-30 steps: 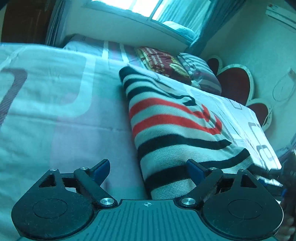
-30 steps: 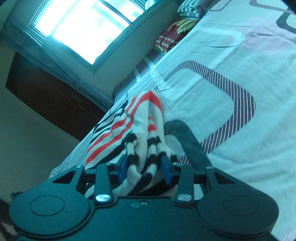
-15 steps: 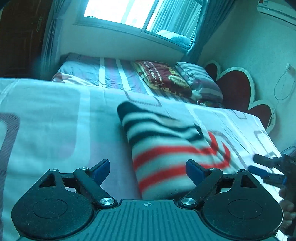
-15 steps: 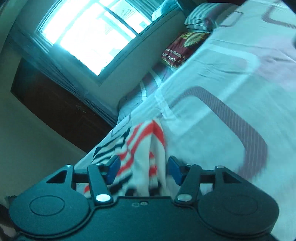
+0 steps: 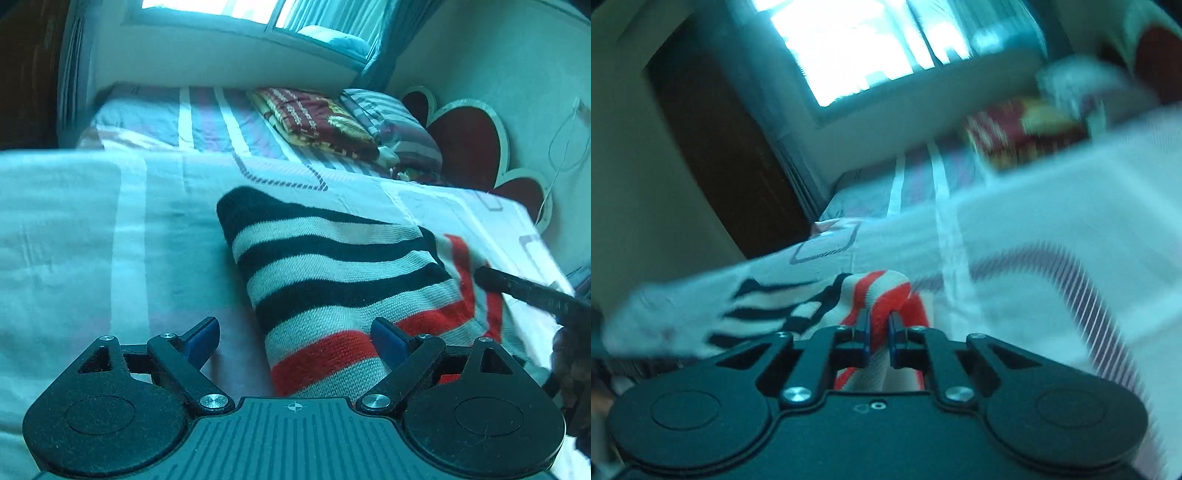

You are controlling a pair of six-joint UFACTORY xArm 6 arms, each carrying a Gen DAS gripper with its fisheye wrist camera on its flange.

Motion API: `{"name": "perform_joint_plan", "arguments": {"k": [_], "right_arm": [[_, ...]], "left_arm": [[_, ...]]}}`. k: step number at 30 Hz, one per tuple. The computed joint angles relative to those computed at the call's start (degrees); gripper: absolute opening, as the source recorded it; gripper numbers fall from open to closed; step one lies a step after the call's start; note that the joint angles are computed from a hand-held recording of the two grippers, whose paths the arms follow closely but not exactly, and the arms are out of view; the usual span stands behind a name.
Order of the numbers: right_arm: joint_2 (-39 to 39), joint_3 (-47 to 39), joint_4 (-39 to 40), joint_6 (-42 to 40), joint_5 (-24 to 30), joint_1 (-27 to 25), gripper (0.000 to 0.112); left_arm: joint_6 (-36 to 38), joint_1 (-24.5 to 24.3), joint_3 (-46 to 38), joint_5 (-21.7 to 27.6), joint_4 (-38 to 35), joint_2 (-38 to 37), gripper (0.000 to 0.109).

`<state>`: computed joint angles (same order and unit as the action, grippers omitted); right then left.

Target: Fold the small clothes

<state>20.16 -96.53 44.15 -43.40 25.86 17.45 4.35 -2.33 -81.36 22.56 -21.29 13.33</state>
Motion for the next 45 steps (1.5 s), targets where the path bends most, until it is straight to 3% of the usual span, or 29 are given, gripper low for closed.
{"name": "perform_joint_plan", "arguments": {"k": [3, 8, 11, 13, 16, 20, 23, 27, 31, 37, 41, 45], "right_arm": [[2.1, 0.8, -10.4, 2.0, -4.5, 1.4, 0.009], [3.4, 0.4, -14.4, 7.4, -4.9, 1.4, 0.010], [3.6, -1.7, -21.2, 15.0, -4.3, 1.1, 0.029], [-0.9, 2.6, -15.7, 9.8, -6.8, 1.3, 0.031], [-6.3, 6.1, -6.9, 1.6, -1.5, 1.4, 0.023], [-11.1, 12.3, -6.4, -4.2, 0.8, 3.0, 0.017], [-11.0, 14.9, -15.3, -1.0, -0.1, 3.3, 0.011], [-10.2, 14.0, -11.5, 1.3, 0.6, 2.1, 0.006], [-12.9, 15.8, -13.6, 4.6, 0.6, 2.2, 0.008], [-19.6, 21.1, -8.4, -2.7, 2.3, 1.5, 0.013], [-20.6, 23.8, -12.4, -1.7, 1.2, 1.6, 0.012], [-19.7, 24.1, -9.6, -2.3, 0.3, 1.0, 0.010]], "left_arm": [[-5.3, -0.4, -2.1, 1.8, 9.6, 1.6, 0.089], [-10.8, -1.0, -2.8, 1.6, 18.6, 2.2, 0.095], [-12.7, -0.9, -1.8, 2.3, 20.2, -0.2, 0.095], [-12.0, -1.1, 2.7, -1.0, 19.7, -4.4, 0.095], [-9.7, -2.2, 9.1, -3.9, 14.9, -9.8, 0.095], [-12.8, -3.5, 13.8, -4.0, 15.8, -13.1, 0.095], [-16.2, -4.0, 16.2, -4.4, 18.7, -13.9, 0.095], [-20.1, -4.3, 17.2, -5.8, 22.8, -13.7, 0.095], [-27.1, -4.8, 16.4, -2.8, 32.6, -15.8, 0.095], [-25.8, -6.0, 19.5, -1.9, 31.7, -20.4, 0.095], [-27.0, -6.8, 21.4, -0.7, 32.4, -21.7, 0.095], [-26.9, -7.1, 23.1, -0.1, 31.3, -22.7, 0.095]]}}
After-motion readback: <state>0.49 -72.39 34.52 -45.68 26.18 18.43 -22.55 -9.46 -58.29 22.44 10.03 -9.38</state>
